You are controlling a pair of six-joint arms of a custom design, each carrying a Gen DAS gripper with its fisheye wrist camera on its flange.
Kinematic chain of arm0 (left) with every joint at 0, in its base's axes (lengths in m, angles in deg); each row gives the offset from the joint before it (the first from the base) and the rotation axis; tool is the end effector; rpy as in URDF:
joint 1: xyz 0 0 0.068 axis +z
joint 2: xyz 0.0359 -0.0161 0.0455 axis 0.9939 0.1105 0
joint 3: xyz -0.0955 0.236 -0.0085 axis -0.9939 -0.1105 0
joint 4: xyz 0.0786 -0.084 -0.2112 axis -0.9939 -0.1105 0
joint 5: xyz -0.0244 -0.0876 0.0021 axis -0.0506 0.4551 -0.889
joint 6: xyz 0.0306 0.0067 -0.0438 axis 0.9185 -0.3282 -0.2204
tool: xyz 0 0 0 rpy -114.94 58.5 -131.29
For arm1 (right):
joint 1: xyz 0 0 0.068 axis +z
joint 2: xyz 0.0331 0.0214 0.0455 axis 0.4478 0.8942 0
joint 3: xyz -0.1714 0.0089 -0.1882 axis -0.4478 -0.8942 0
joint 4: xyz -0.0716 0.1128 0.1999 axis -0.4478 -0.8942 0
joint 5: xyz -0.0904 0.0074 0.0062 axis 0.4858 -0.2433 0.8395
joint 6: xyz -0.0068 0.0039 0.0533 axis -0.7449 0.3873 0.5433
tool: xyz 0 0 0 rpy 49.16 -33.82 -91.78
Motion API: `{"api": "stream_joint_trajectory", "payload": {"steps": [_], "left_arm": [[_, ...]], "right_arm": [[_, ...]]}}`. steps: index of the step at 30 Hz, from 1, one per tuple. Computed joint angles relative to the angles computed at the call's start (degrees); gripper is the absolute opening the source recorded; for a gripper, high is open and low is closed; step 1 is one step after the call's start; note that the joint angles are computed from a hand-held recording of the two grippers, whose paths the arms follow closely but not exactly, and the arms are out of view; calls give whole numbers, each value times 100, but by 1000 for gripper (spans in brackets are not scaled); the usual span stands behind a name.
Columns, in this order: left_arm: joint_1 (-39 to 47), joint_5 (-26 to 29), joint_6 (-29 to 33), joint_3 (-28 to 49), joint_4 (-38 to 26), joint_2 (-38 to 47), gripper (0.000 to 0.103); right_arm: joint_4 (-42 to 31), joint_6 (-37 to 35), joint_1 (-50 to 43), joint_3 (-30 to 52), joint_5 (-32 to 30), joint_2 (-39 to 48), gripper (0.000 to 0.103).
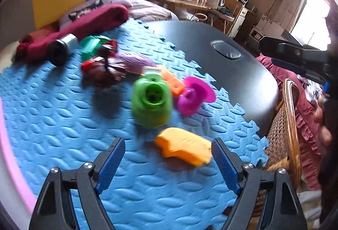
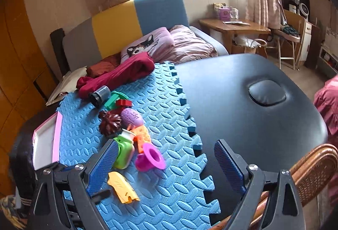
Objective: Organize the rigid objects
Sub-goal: 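Grasp the orange-yellow plastic piece with the left gripper while the right gripper approaches the green plug toy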
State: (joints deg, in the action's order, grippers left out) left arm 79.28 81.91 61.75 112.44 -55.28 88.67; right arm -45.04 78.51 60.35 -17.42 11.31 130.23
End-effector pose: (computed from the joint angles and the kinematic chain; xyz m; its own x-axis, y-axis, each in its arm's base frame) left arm 0.2293 -0.0302 0.1105 -0.8064 0.1986 -0.5571 0.3756 0.8996 -0.2230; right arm 0.2180 0.1379 0.1697 -0.7335 0.0932 -0.6733 -0.0890 0.9688 0.2311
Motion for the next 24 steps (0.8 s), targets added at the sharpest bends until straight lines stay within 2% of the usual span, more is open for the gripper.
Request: {"api": "stream_joint_trajectory", "payload": {"steps": [5, 6, 7, 8, 9, 11, 17, 24], "left_arm": [[-707, -771, -583, 135, 605, 805, 85], [-691, -677, -638, 102, 704, 871, 83], [-656, -640, -608, -7, 815, 784, 71], [-561, -416, -505, -32, 763, 716, 63], [-467, -311, -385, -7, 596, 656, 60], [-269, -312, -237, -125, 607, 532, 59], [1159, 504, 661, -386, 201, 256, 55], [2195, 1114, 1312, -681, 67, 145, 54]], "right_arm": [[134, 119, -182, -265, -117, -156, 94], [158, 120, -215, -301, -168, -168, 94], [178, 108, -252, -323, -249, -150, 94], [183, 89, -262, -318, -272, -113, 94], [193, 72, -263, -311, -282, -72, 94], [251, 72, -286, -282, -381, 27, 94], [202, 128, -180, 77, -608, 516, 93], [-131, 399, 10, 719, -1053, 1255, 89]]}}
